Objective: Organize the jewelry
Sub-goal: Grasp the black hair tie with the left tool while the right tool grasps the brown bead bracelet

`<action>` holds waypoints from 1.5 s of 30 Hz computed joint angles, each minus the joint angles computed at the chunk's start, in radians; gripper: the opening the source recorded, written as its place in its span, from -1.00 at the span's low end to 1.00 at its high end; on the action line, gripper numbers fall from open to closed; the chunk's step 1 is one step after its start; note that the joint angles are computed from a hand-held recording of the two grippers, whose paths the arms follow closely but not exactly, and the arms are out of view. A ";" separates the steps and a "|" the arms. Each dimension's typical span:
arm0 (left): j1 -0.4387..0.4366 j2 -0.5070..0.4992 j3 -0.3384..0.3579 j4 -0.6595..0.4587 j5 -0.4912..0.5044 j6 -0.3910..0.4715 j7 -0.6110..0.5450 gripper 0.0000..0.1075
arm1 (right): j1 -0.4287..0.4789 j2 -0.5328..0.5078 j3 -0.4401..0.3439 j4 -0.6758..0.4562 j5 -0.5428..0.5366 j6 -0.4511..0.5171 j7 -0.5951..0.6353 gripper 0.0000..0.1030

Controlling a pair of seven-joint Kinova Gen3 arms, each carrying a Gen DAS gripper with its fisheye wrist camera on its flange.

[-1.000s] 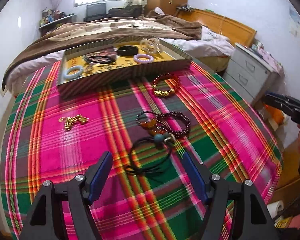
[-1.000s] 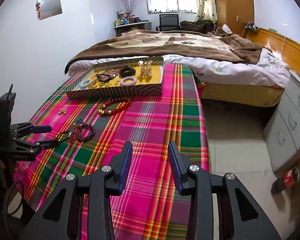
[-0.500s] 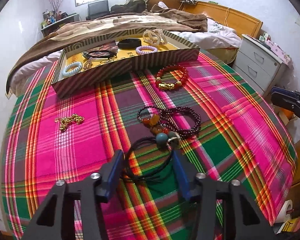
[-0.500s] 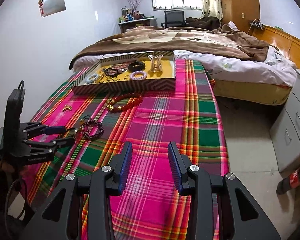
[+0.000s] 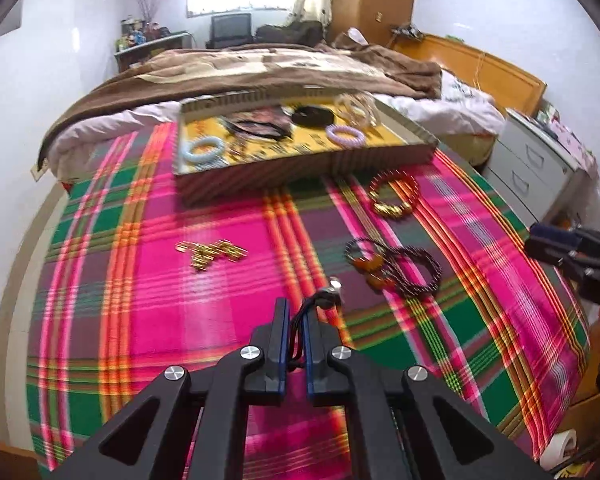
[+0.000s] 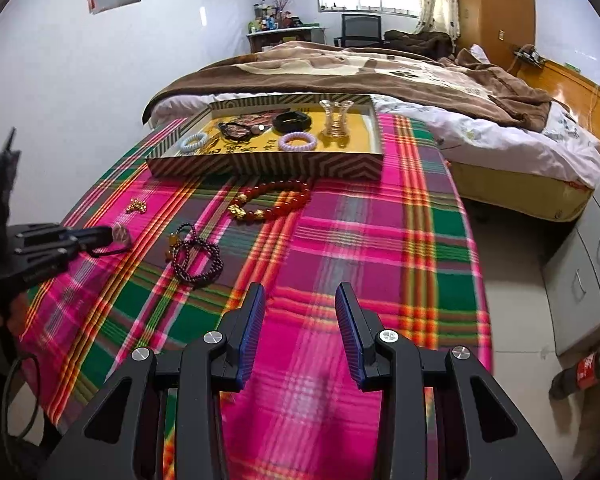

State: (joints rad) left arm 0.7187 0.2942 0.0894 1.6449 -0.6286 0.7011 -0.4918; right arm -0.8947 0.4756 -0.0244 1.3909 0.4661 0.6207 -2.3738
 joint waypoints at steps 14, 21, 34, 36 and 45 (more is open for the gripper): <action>-0.054 -0.076 0.012 0.090 -0.055 -0.016 0.101 -0.89 | 0.025 0.230 -0.054 -0.350 -0.183 0.161 0.289 -0.27; -0.098 -0.077 0.025 0.115 -0.015 -0.052 0.080 -0.89 | 0.002 0.289 -0.028 -0.457 -0.213 0.226 0.371 -0.27; -0.120 -0.020 0.012 0.079 0.105 -0.078 -0.046 0.06 | -0.038 0.306 0.014 -0.481 -0.193 0.229 0.352 -0.81; -0.091 -0.008 -0.017 0.067 0.084 -0.064 -0.022 0.07 | -0.043 0.302 0.019 -0.470 -0.185 0.219 0.338 -0.82; -0.046 0.039 -0.036 0.010 0.017 0.021 -0.009 0.03 | -0.036 0.257 0.027 -0.380 -0.172 0.132 0.256 -0.83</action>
State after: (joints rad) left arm 0.6729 0.3329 0.0537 1.6550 -0.6114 0.7219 -0.5010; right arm -0.9310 0.7326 0.0029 1.0105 0.2943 0.7524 -2.1176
